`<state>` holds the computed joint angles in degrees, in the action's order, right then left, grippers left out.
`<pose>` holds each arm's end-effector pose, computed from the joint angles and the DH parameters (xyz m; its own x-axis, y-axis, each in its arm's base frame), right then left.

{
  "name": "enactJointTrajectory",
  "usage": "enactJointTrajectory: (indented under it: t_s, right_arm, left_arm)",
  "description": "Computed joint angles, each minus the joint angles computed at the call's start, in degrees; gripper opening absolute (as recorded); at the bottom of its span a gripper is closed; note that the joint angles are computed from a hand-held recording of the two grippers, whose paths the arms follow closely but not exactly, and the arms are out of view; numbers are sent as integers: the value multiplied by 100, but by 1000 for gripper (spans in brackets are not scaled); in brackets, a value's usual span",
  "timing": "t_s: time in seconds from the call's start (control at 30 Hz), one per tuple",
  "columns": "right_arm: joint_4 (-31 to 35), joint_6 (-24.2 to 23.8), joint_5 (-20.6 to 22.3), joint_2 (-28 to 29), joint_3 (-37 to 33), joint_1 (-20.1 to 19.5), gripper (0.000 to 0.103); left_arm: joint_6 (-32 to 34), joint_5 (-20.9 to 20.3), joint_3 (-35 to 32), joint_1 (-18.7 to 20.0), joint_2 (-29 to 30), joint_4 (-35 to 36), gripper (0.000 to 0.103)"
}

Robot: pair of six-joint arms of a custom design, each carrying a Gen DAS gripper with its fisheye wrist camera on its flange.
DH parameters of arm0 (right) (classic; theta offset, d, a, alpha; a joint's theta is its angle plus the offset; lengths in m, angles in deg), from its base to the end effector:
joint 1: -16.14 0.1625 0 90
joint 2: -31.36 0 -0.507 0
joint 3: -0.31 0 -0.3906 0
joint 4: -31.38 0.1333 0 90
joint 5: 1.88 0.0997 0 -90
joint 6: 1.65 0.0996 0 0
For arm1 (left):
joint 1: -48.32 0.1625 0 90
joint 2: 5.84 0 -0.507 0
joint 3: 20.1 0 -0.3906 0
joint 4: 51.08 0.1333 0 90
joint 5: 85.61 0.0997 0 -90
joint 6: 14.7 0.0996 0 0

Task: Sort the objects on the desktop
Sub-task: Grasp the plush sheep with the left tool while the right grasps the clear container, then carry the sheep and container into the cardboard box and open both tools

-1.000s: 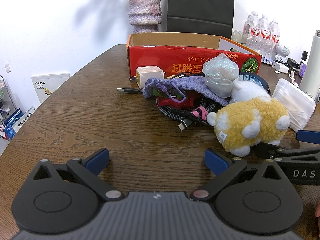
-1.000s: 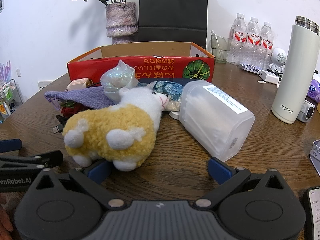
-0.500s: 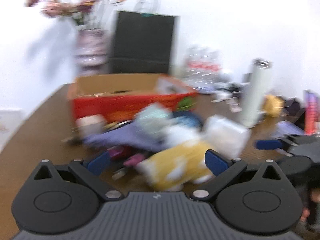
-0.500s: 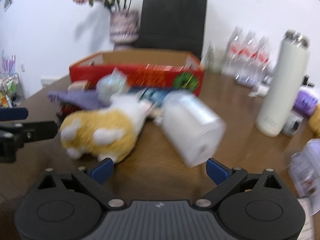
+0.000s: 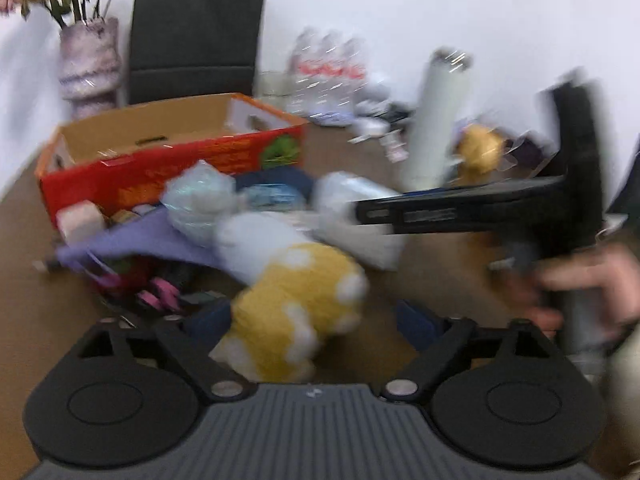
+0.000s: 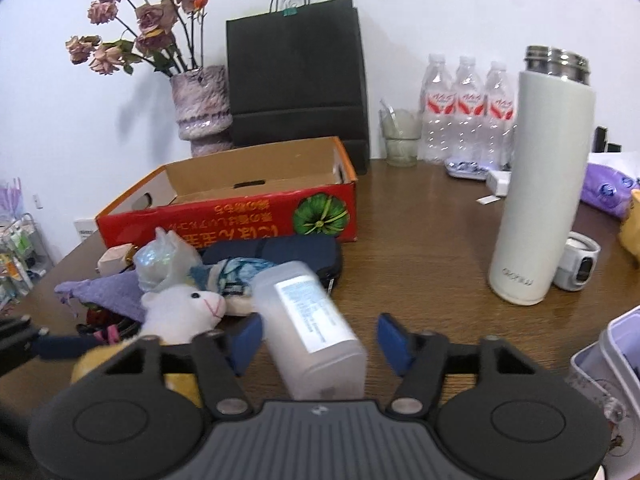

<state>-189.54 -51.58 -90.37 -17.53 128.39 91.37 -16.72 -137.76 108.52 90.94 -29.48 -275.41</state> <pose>-0.0079 -0.5631 0.1774 -0.7465 -0.3071 0.5903 -0.6421 0.5652 -0.5179 -0.2281 -0.4741 -0.0312 -0.7781 0.3564 -0.5172 0.6144 0.6032 -0.5087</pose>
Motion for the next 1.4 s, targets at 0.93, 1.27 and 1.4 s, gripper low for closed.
enactJointTrajectory:
  t_s: [0.93, 1.27, 1.4]
  right_arm:
    - [-609, 130, 128, -284, 481, 63, 39]
    - [996, 413, -36, -157, -1144, 975, 39]
    - [1651, 482, -649, 386, -2222, 1302, 39]
  left_arm:
    - [774, 1286, -348, -573, 45, -1333, 44]
    - [1377, 2428, -2406, 742, -435, 645, 45]
    - [1415, 2397, -3337, 1194, -259, 1795, 46]
